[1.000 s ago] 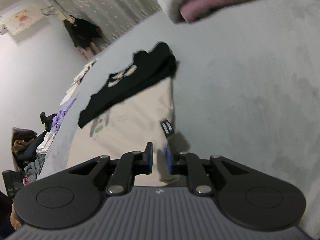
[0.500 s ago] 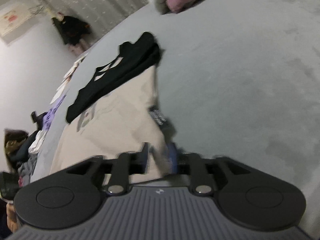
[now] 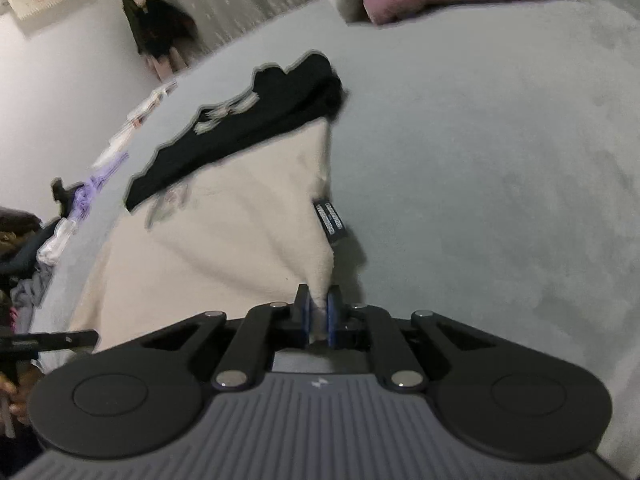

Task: Fold clothes
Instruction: 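Hold the cream hem with both grippers and lift it off the bed, then fold the cream hem over the black shirt with both grippers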

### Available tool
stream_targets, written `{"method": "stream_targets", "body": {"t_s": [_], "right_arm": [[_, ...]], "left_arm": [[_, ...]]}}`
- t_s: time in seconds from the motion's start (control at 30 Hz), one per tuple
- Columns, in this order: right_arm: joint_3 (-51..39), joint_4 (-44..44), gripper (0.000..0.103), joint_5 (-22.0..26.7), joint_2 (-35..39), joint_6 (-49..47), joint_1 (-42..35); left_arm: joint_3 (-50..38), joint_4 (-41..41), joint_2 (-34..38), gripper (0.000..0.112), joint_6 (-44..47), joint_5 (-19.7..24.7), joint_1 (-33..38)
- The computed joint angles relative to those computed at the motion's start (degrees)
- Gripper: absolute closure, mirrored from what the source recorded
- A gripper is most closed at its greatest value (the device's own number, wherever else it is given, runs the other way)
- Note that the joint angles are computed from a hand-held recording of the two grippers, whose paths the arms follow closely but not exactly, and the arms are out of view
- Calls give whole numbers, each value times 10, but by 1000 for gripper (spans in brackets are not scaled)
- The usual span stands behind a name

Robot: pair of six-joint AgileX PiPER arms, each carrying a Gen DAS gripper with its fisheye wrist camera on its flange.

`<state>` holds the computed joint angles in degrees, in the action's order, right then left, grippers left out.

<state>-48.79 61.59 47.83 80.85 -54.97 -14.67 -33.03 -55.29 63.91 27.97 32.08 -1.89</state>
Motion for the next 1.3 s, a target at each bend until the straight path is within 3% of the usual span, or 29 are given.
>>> {"method": "stream_targets", "body": {"t_s": [0.17, 0.37, 0.5, 0.8, 0.9, 1.07, 1.17, 1.3], "right_arm": [[9, 129, 95, 93, -25, -85, -69], [1, 204, 95, 102, -32, -112, -67], [-32, 243, 95, 82, -11, -106, -38], [-214, 283, 95, -68, 114, -57, 81], [-333, 237, 95, -108, 201, 11, 119], [-541, 85, 95, -149, 347, 186, 164], [-699, -51, 95, -133, 447, 335, 179], [-928, -199, 95, -85, 591, 513, 194]], "left_arm": [[-11, -84, -32, 101, 46, 33, 53], [-42, -143, -32, 101, 59, 69, 99], [-90, -159, -4, 101, 47, 66, 106], [-266, -155, 139, 101, -22, 19, 113], [-357, -94, 210, 101, -83, 6, 108], [-517, 40, 343, 101, -216, -20, 90], [-599, 109, 415, 101, -290, -29, 83], [-731, 224, 524, 101, -422, 4, 76]]}}
